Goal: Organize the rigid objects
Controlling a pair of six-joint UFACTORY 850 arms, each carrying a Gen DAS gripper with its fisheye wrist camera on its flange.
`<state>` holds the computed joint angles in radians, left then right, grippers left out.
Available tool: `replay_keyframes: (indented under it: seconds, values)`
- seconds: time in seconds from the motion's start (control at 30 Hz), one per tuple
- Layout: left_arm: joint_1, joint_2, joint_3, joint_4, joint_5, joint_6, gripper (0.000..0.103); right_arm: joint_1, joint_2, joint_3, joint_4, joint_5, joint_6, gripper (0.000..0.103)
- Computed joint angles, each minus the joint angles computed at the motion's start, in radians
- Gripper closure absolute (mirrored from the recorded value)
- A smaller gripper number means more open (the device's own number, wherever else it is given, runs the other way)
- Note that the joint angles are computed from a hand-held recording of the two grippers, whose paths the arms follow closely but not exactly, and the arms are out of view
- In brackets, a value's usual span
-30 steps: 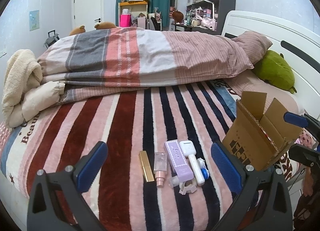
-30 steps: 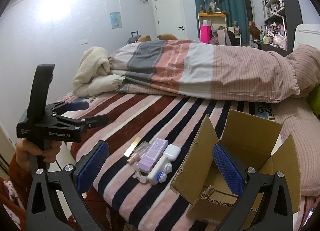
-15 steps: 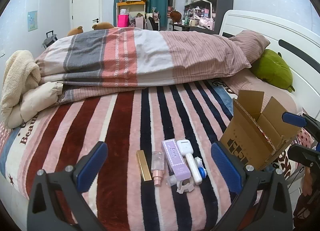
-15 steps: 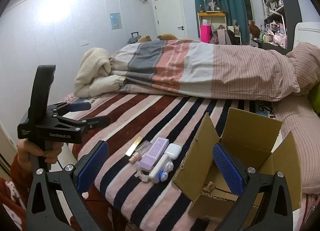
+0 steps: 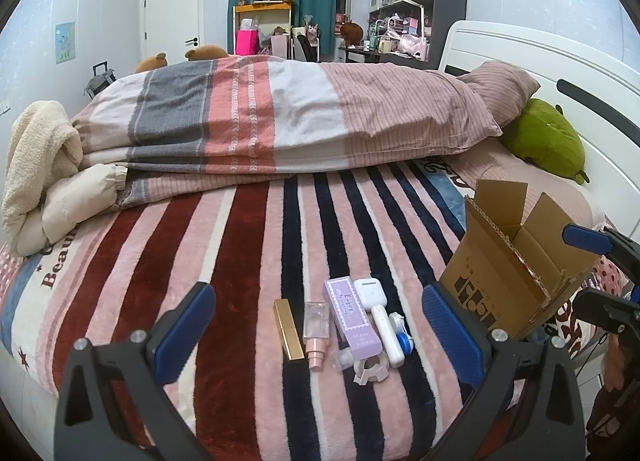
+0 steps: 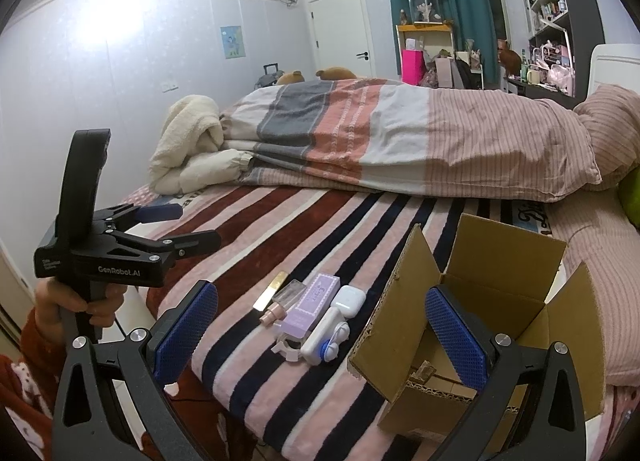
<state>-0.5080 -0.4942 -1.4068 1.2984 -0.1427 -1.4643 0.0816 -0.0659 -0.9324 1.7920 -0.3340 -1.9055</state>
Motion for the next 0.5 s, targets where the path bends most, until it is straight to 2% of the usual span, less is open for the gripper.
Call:
replay_keyframes:
  seconds: [0.27, 0.33, 0.43, 0.47, 0.5]
  values:
    - [-0.002, 0.008, 0.008, 0.008, 0.004, -0.01, 0.0, 0.001, 0.003, 0.003, -0.005, 0.001, 0.005, 0.0]
    - [-0.001, 0.008, 0.009, 0.015, 0.007, -0.018, 0.0, 0.006, 0.011, 0.013, 0.046, -0.001, -0.057, 0.0]
    - [0.005, 0.01, 0.014, 0.053, 0.014, -0.06, 0.0, 0.042, 0.032, 0.037, 0.195, 0.019, -0.254, 0.0]
    - [0.009, 0.008, 0.014, 0.053, 0.015, -0.059, 0.0, 0.061, 0.038, 0.045, 0.241, 0.024, -0.324, 0.001]
    - [0.014, 0.006, 0.013, 0.05, 0.017, -0.052, 0.0, 0.076, 0.038, 0.049, 0.266, 0.027, -0.362, 0.009]
